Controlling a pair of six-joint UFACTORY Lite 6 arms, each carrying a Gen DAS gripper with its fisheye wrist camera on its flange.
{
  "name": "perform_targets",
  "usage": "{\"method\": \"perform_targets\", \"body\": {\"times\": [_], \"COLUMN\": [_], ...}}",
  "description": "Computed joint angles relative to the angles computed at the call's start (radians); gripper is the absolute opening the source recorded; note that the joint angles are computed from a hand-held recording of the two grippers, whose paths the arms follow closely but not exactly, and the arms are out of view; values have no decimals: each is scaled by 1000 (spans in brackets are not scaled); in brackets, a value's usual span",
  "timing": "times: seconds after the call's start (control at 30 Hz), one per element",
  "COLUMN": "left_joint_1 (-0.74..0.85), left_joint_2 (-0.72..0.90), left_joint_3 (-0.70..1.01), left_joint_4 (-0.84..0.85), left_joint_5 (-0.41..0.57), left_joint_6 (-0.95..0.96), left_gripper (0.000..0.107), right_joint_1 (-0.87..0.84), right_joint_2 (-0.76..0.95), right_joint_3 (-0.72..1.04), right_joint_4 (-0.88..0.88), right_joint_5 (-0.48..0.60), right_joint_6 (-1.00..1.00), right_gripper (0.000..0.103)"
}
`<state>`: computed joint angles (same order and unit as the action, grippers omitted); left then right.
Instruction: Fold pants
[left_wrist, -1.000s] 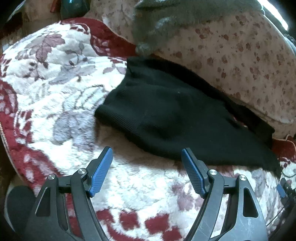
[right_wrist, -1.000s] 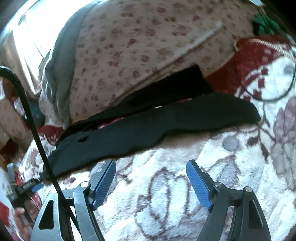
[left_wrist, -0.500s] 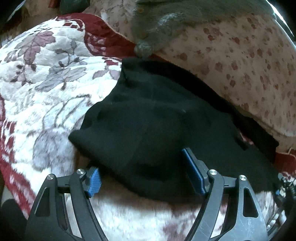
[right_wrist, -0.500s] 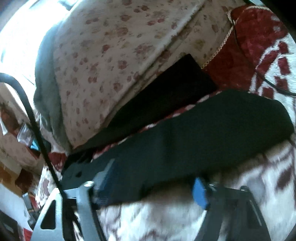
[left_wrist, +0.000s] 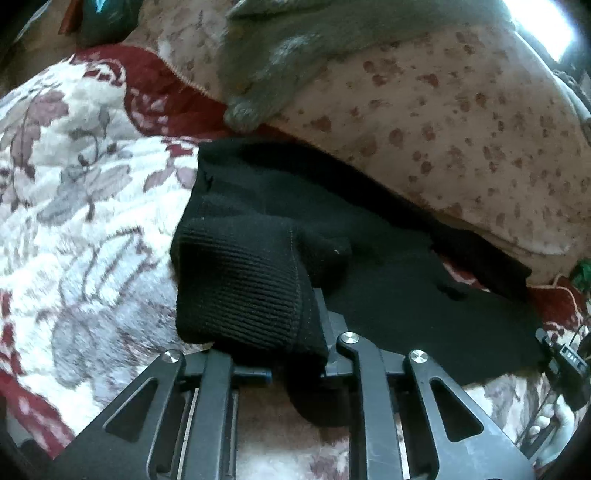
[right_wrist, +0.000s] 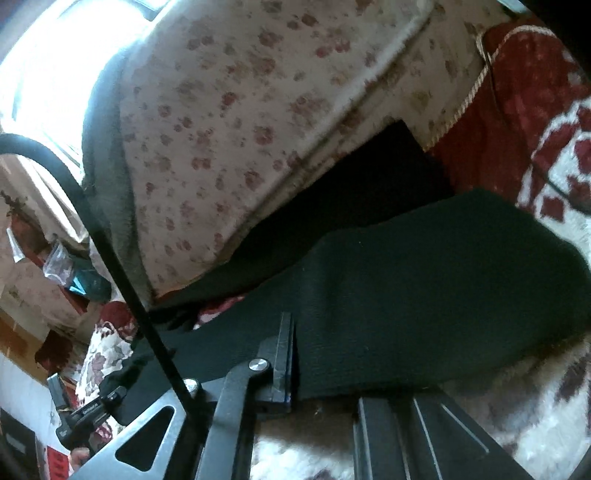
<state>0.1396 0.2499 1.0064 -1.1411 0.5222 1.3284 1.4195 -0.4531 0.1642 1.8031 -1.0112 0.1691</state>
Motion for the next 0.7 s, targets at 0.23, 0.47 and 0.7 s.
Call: {"method": "perform_targets", "body": {"times": [0.23,0.47,0.7], "left_joint_1": [105,287,328], "left_joint_2": [-51,-7,41], "left_joint_3": [64,140,59], "left_joint_4": [127,226,211], "left_joint_5": [143,225,133], "left_joint_6": [-39,2,87], "left_gripper": [14,14,15], "right_joint_1": [236,360,466], "right_joint_2": [79,384,533], "right_joint_3": [167,403,416], "right_joint_4": [150,109,146], "right_joint_5": [-183,-142,-74], "right_joint_6": [-45,95,326], "right_gripper": [7,7,32]}}
